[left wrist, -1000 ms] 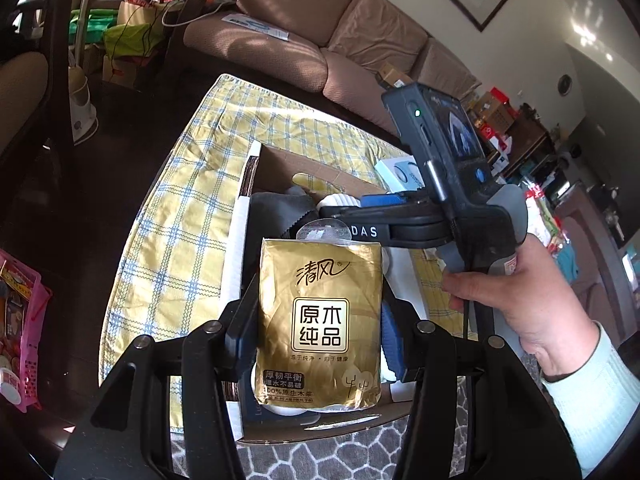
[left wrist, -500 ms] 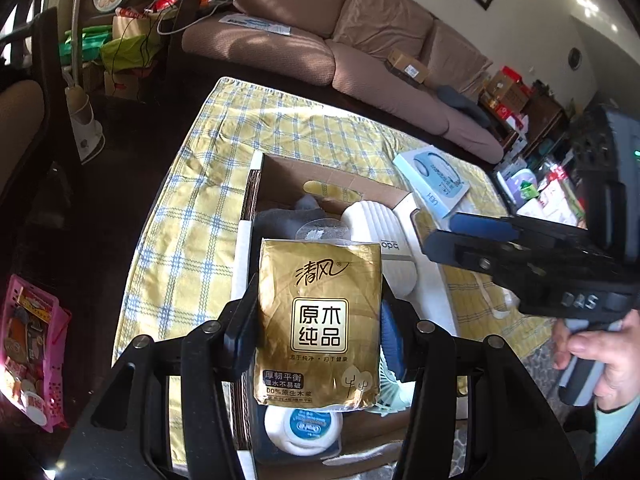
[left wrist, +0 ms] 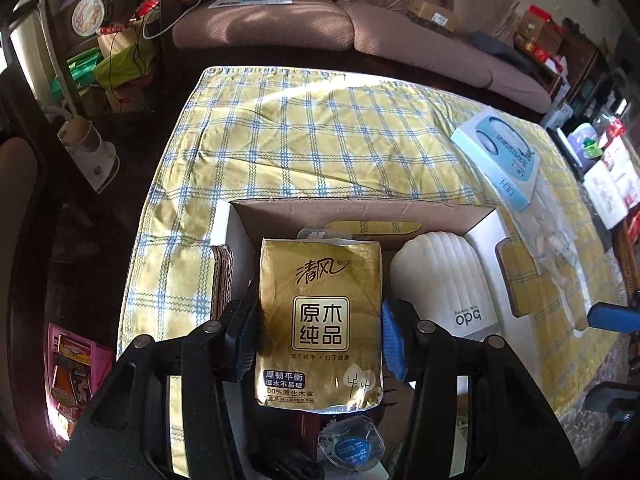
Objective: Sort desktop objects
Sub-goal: 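Open the left tool to release the tissue pack while the right tool withdraws from the box, then move both tools back over the table toward the blue UEH box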
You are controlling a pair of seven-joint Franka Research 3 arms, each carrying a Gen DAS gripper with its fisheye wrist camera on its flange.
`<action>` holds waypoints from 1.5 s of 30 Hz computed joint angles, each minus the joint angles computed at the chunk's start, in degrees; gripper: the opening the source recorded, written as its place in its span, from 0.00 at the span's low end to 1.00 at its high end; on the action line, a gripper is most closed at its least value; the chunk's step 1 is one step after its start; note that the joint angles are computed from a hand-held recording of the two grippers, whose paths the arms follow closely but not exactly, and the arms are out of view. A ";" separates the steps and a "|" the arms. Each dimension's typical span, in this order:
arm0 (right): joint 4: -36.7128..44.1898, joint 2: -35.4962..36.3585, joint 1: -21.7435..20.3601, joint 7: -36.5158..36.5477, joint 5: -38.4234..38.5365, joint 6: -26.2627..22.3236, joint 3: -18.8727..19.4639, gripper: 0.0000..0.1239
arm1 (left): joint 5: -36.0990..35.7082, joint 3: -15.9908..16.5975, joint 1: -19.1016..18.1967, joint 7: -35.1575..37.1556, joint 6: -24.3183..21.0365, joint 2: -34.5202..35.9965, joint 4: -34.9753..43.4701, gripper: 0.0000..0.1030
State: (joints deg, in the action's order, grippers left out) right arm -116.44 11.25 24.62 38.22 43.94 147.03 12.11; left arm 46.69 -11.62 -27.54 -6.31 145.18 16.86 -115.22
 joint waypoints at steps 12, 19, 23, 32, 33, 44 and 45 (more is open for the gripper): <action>-0.11 -0.04 -0.53 -3.95 5.13 -0.04 0.67 0.56 | 7.79 -0.03 -0.49 -12.96 1.22 -8.11 -6.38 0.75; -1.21 -1.02 -0.09 -4.86 7.69 -0.88 0.52 0.60 | 9.41 -2.98 3.05 -13.22 6.17 -10.12 -8.26 0.57; -2.87 -1.88 0.23 -3.38 5.51 -0.94 -0.17 0.62 | 0.22 -3.45 2.75 -4.28 4.61 -5.67 -5.54 0.57; -6.43 -5.15 -3.06 -4.47 4.79 -0.46 -3.62 0.74 | 10.43 -3.98 -0.63 -13.25 2.28 -8.38 -2.03 1.00; -6.46 -5.14 -3.79 -4.34 5.06 -0.67 -4.12 0.74 | 10.45 -4.31 -1.22 -11.91 0.97 -7.49 0.00 1.00; -9.73 -6.72 -9.18 -6.28 5.38 5.48 -6.88 0.74 | 8.36 -2.24 -12.80 -1.46 -8.04 11.18 27.41 1.00; -10.05 -7.00 -9.48 -6.66 5.48 5.81 -7.03 0.74 | 7.80 -1.69 -13.76 -1.16 -8.14 12.70 29.32 1.00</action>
State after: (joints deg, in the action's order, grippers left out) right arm -126.49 4.25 15.15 31.56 49.42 152.84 5.08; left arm 54.48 -13.31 -41.29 -7.46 137.05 29.56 -85.91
